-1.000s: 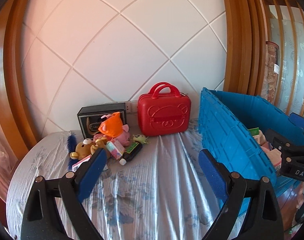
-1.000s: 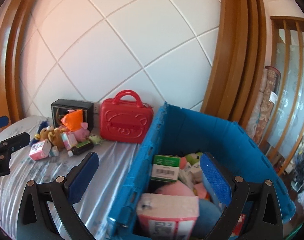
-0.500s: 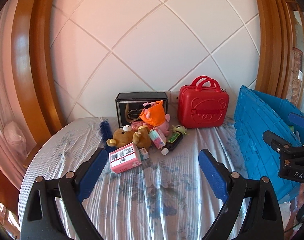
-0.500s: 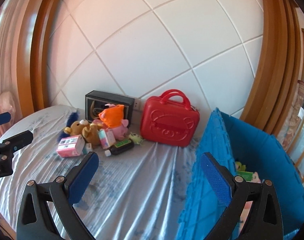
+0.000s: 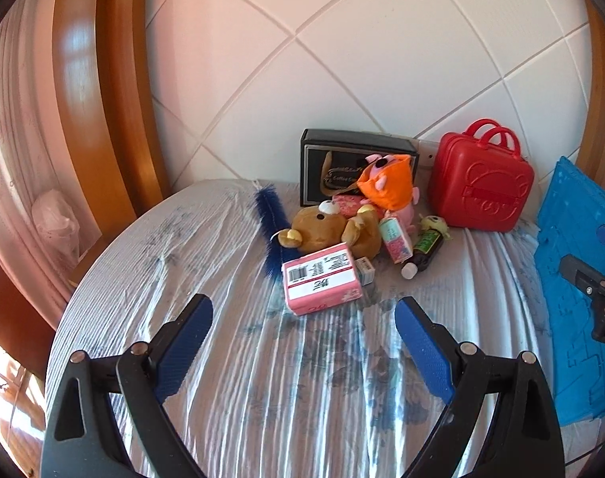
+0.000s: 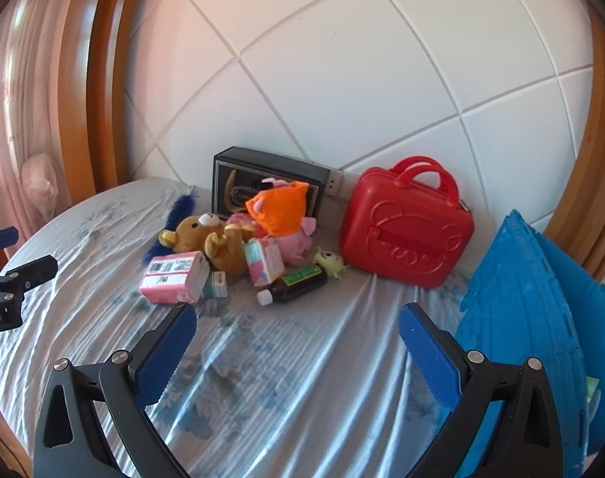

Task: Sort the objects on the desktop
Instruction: 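Withdraw both grippers from the crate back toward the bed, then grasp the pink-and-white tissue pack with the left gripper while the right gripper grasps the teal medicine box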

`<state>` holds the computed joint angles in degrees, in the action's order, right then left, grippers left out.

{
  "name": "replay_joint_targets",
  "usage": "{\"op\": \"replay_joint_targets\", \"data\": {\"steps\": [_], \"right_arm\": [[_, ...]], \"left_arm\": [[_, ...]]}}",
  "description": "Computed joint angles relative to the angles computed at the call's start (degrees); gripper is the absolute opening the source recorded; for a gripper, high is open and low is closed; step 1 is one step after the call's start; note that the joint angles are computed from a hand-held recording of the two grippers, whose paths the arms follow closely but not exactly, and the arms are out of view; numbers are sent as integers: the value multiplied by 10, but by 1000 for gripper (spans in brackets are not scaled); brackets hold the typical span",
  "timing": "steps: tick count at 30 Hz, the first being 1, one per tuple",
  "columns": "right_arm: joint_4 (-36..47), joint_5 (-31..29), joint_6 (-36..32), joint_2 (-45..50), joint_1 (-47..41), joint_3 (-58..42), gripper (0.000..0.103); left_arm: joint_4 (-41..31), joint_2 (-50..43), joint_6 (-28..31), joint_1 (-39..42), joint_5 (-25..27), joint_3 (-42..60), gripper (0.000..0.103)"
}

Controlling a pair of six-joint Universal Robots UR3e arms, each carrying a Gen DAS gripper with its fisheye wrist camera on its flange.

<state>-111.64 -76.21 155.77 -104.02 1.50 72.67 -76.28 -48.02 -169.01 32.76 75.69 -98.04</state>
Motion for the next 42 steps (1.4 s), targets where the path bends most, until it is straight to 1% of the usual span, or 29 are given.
{"op": "replay_joint_targets", "data": {"steps": [6, 12, 16, 20, 22, 25, 27, 30, 31, 32, 35, 37, 38, 39, 41, 42], "right_arm": [[-32, -40, 23, 108, 47, -16, 103], [-45, -69, 42, 226, 74, -58, 103], [-44, -77, 50, 293, 80, -93, 103], [-39, -82, 59, 357, 83, -137, 103], [-33, -84, 62, 388, 84, -165, 103], [-19, -86, 66, 429, 85, -206, 103], [-12, -84, 67, 446, 87, -223, 103], [2, -78, 64, 466, 95, -244, 103], [6, -77, 63, 471, 99, -250, 103], [11, -76, 63, 477, 104, -258, 103], [24, -64, 62, 485, 120, -271, 103], [29, -58, 58, 484, 132, -272, 103], [30, -58, 57, 484, 139, -273, 103], [31, -59, 55, 485, 146, -275, 103], [37, -58, 57, 490, 157, -284, 103], [40, -54, 58, 491, 161, -288, 103]], "left_arm": [[67, -65, -6, -3, 43, -76, 94], [169, -200, -42, -75, 81, -91, 94], [240, -320, -58, -137, 97, -66, 94], [283, -426, -73, -183, 95, -12, 94], [305, -483, -84, -208, 111, 27, 94], [300, -547, -95, -226, 146, 85, 94], [304, -547, -93, -213, 145, 74, 94], [305, -499, -70, -164, 110, 4, 95], [305, -480, -58, -149, 106, -24, 97], [303, -461, -48, -137, 113, -50, 99], [305, -427, -28, -114, 169, -112, 99], [291, -394, -22, -73, 161, -144, 100], [287, -385, -24, -66, 176, -149, 100], [290, -380, -27, -66, 201, -152, 100], [304, -374, -41, -74, 270, -158, 100], [304, -364, -45, -68, 284, -161, 100]]}}
